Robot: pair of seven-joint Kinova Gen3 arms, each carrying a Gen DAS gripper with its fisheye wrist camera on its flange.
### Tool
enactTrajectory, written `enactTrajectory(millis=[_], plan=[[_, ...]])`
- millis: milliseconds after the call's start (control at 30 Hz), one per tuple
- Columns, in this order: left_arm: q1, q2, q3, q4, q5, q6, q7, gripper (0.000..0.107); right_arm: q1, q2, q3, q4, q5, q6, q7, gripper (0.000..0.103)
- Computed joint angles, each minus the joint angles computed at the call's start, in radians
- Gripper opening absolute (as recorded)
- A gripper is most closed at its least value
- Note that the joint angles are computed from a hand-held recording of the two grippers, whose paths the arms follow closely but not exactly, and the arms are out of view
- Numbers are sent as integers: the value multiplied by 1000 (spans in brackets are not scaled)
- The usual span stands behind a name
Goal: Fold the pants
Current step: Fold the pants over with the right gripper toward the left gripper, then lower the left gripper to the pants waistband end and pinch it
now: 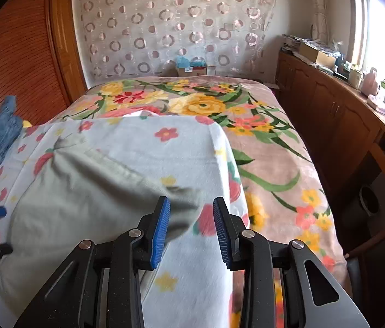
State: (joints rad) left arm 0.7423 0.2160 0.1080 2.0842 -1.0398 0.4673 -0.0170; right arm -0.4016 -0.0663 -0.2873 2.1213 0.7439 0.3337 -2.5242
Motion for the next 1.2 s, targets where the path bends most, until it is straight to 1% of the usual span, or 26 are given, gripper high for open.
enactTrajectory(millis=[100,133,300,367,500,600,633,667,733,767,833,867,933,967,1000,1067,1133,1200], plan=[[16,-22,1,22,-33,-3,53,81,-5,-37,-12,29,-21,7,13,34],[21,-30,5,29,-48,-4,74,81,0,-57,-30,41,-34,13,13,34],[33,-61,55,48,-107,33,153,81,3,-146,-71,108,-136,25,80,34],[30,-67,77,54,-113,42,169,81,-8,-182,-77,130,-194,29,119,34],[40,-75,115,63,-126,71,202,81,-1,-261,-128,179,-277,30,152,34],[51,-78,133,74,-144,77,236,78,9,-314,-170,214,-330,36,176,34],[50,-76,139,74,-137,72,237,75,11,-325,-171,221,-349,37,187,34],[49,-76,140,74,-135,69,236,73,1,-335,-159,230,-375,39,206,34],[43,-72,140,76,-124,58,228,72,-18,-348,-131,243,-424,41,245,34],[40,-69,138,77,-120,47,220,68,-21,-354,-120,252,-443,37,262,34],[36,-63,135,71,-98,35,196,65,-35,-363,-94,265,-483,27,300,33],[40,-61,132,68,-94,38,195,65,-55,-365,-58,275,-507,15,329,30],[46,-58,131,62,-73,44,176,65,-109,-372,16,287,-563,5,398,13],[50,-57,130,58,-64,49,164,65,-119,-378,36,292,-586,-2,429,11],[55,-57,129,55,-59,58,159,65,-128,-391,37,297,-596,-3,443,10],[63,-62,127,54,-56,67,158,65,-109,-416,19,300,-597,-4,458,9],[69,-68,127,57,-64,75,169,65,-123,-444,43,310,-633,-10,499,9],[69,-76,131,62,-69,73,177,62,-125,-459,58,313,-656,-4,533,9]])
